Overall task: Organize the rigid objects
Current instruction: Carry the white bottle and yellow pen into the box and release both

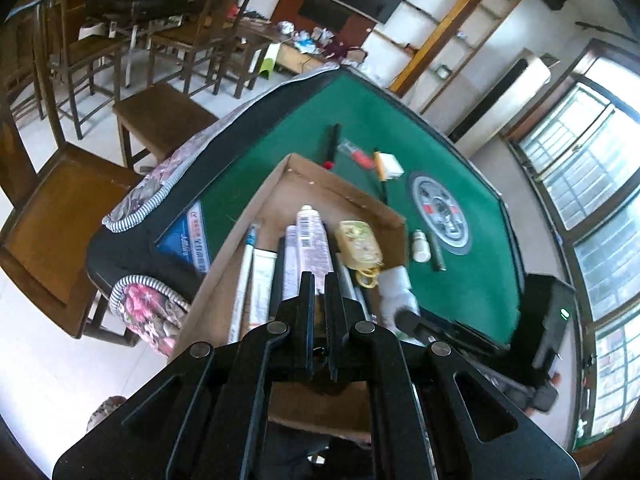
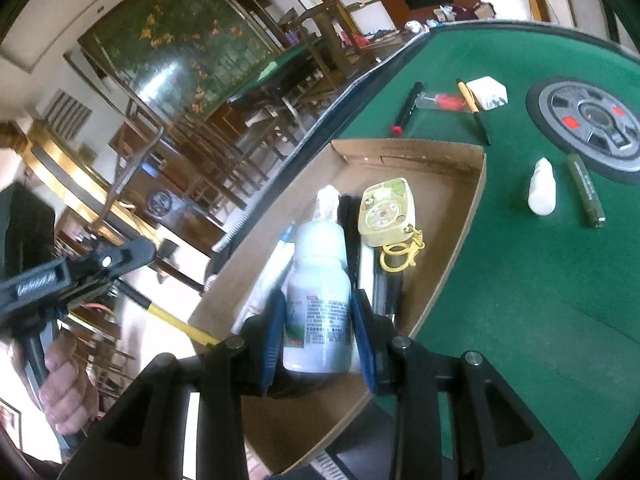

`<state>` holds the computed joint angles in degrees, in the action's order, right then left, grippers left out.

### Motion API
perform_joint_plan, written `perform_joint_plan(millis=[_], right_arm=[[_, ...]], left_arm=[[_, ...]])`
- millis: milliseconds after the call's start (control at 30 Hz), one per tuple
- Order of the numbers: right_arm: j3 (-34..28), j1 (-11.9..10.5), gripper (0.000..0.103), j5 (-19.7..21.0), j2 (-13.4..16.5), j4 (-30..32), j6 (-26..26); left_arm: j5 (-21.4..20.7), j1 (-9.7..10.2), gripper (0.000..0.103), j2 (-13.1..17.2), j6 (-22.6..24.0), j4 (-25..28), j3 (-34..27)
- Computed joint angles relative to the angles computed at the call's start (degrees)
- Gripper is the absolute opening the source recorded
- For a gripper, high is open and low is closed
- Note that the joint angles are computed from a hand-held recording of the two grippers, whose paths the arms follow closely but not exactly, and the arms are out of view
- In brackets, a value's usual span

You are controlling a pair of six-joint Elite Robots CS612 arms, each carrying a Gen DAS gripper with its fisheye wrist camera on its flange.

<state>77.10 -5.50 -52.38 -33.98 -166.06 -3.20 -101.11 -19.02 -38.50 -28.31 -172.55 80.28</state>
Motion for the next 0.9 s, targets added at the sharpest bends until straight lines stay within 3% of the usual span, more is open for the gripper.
perform_joint_plan(millis=[400,567,900], right_arm=[[-0.7,1.2,0.034,-6.0,0.7,0.0,-0.8],[-1.1,1.8,0.034,-8.5,1.1,0.0,-1.5],[-1.1,2.6,0.034,-11.6,1.4,-0.8,-2.4]], left_arm=[[-0.2,0.18,0.004,7.2,1.5,10.7,-12.1],[4.0,-0.64,0.004,10.1,3.3,14.7,-16.5],[6.1,-0.72,0.004,12.4,3.2,18.7,-19.7]])
